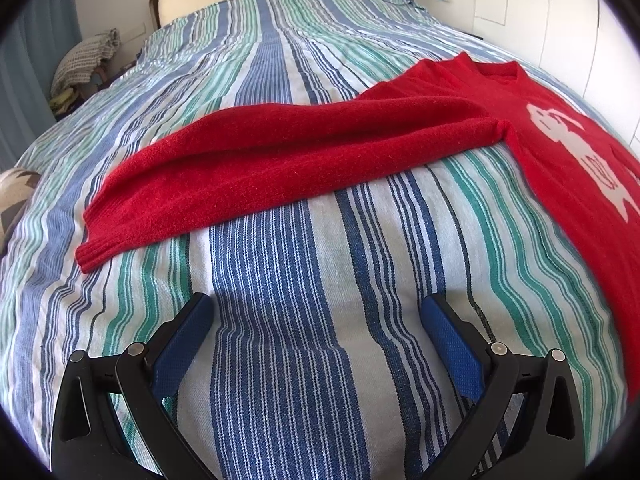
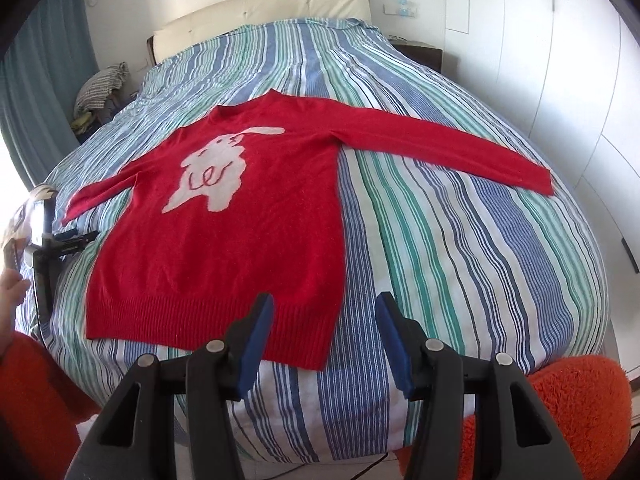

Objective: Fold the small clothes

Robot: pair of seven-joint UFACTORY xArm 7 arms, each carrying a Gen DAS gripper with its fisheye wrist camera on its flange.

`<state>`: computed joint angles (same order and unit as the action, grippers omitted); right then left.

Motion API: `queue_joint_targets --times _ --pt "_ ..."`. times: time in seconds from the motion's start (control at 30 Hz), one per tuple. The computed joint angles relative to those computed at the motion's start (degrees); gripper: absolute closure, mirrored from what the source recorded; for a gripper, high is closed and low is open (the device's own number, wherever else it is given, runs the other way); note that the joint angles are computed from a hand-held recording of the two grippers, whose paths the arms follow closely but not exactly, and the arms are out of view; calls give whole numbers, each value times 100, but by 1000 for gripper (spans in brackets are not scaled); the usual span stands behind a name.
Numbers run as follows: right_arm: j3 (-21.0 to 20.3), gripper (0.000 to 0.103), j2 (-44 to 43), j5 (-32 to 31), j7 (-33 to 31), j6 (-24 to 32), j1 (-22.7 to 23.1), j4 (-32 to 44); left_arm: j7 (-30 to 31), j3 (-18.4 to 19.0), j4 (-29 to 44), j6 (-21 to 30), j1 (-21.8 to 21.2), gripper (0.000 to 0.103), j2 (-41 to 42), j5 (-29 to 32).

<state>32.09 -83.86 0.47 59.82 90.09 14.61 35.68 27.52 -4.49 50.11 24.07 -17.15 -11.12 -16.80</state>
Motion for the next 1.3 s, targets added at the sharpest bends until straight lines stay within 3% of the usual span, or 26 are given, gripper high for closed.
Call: queue_joint_targets --times 0.4,0.47,0.53,0.63,0.7,0.73,0.8,0.9,0.97,1.07,1.13,1.2,1.23,1.27,1.3 --pt "37 49 -131 119 109 -70 119 -82 5 11 122 100 -6 0 120 -65" --pt "31 49 -130 134 112 -83 127 -92 -80 45 229 467 37 0 83 -157" --pt "22 49 -118 131 99 -125 133 -100 -602 54 605 1468 191 0 52 -46" --pt "5 49 -135 134 106 -133 145 -123 -776 376 947 2266 336 1 -118 -975" --pt "-4 49 -156 163 130 -97 159 -156 -878 778 1021 2076 457 1 -261 -1944" --pt "-17 49 -158 174 135 -95 165 -176 -929 777 1047 1913 620 0 -240 -2180" --pt "-44 49 -170 193 147 -98 180 -221 -1516 843 1363 1739 969 1 117 -2119" --pt "-51 49 -184 183 165 -97 178 -230 -1995 935 1837 2279 1344 5 747 -2331" --pt "-49 49 -174 187 176 -84 171 -228 -1880 932 2062 2694 1551 29 1086 -2944" --pt "-45 49 -116 214 182 -63 177 -228 -1664 660 2303 2767 1861 32 1424 -3669" --pt "-50 49 -53 215 167 -69 183 -225 -1726 567 2496 2708 1846 38 1622 -3649" --pt "-48 49 13 205 155 -80 189 -213 -1776 423 2690 2698 1869 55 1839 -3533" --pt "-46 49 51 195 146 -87 193 -203 -1798 373 2758 2754 1897 88 1923 -3466" --pt "-43 49 78 186 142 -90 201 -195 -1797 327 2789 2821 1930 99 1979 -3448" --pt "-38 49 103 174 143 -91 204 -180 -1750 289 2642 2742 1953 100 1875 -3470"
